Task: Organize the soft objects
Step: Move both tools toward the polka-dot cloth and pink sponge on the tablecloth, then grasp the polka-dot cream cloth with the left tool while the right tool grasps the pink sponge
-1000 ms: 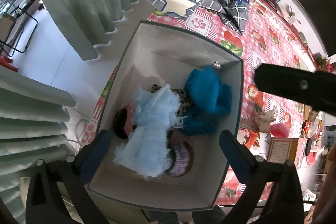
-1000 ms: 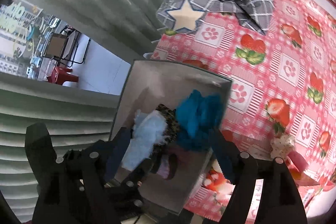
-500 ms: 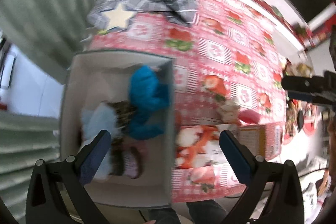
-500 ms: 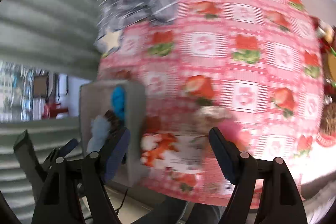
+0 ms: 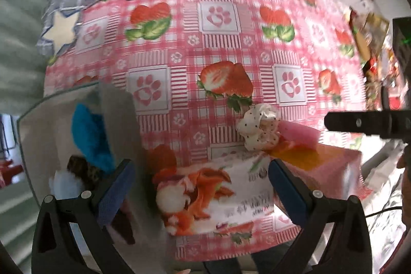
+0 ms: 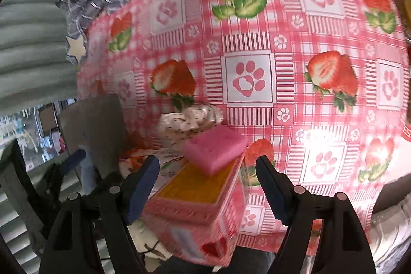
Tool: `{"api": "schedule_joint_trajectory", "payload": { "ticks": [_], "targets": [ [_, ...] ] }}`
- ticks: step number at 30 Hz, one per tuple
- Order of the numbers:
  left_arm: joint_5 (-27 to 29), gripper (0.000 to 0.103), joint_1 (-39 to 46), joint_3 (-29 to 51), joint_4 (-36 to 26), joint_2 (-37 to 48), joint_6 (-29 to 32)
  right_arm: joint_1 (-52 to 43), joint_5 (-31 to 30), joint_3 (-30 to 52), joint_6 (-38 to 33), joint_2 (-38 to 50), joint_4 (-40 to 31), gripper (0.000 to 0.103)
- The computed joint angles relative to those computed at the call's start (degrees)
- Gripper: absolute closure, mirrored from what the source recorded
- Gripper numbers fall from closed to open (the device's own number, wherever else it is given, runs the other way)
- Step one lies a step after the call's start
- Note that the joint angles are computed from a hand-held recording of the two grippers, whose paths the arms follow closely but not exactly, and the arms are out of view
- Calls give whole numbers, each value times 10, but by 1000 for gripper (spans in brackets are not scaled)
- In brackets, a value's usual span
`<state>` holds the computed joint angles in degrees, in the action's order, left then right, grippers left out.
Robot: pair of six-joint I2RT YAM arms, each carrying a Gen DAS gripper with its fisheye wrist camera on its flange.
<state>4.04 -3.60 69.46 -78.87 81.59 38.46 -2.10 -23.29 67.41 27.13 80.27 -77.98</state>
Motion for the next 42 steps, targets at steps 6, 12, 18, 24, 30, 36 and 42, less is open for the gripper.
{"api": "schedule_joint_trajectory", "payload": {
  "ticks": [6,12,18,24,30,36,42],
  "targets": [
    [-44,0,-78,-33,52,45,-33,-8,-39,-27,-71,66,20,24],
    [-80,0,-120,-47,83,92,-58,-9,-45,-57,-113,114,37,24],
    [-115,0,-177,-75,124,119,-82,-75,7,-95,-122,72,57,4],
    [-227,0,-219,-112,255,93,-103,-198,127,-120,-133,2,40,4],
    [-147,0,-148,9,189,138,-132,-236,146,-156,-183,-97,53,4],
    [-49,0,-150,62,95,172,-155,-32,157,-199,-167,-136,88,4],
    [-24,0,-177,13,94,165,-191,81,139,-236,-75,-93,171,4]
  ]
}}
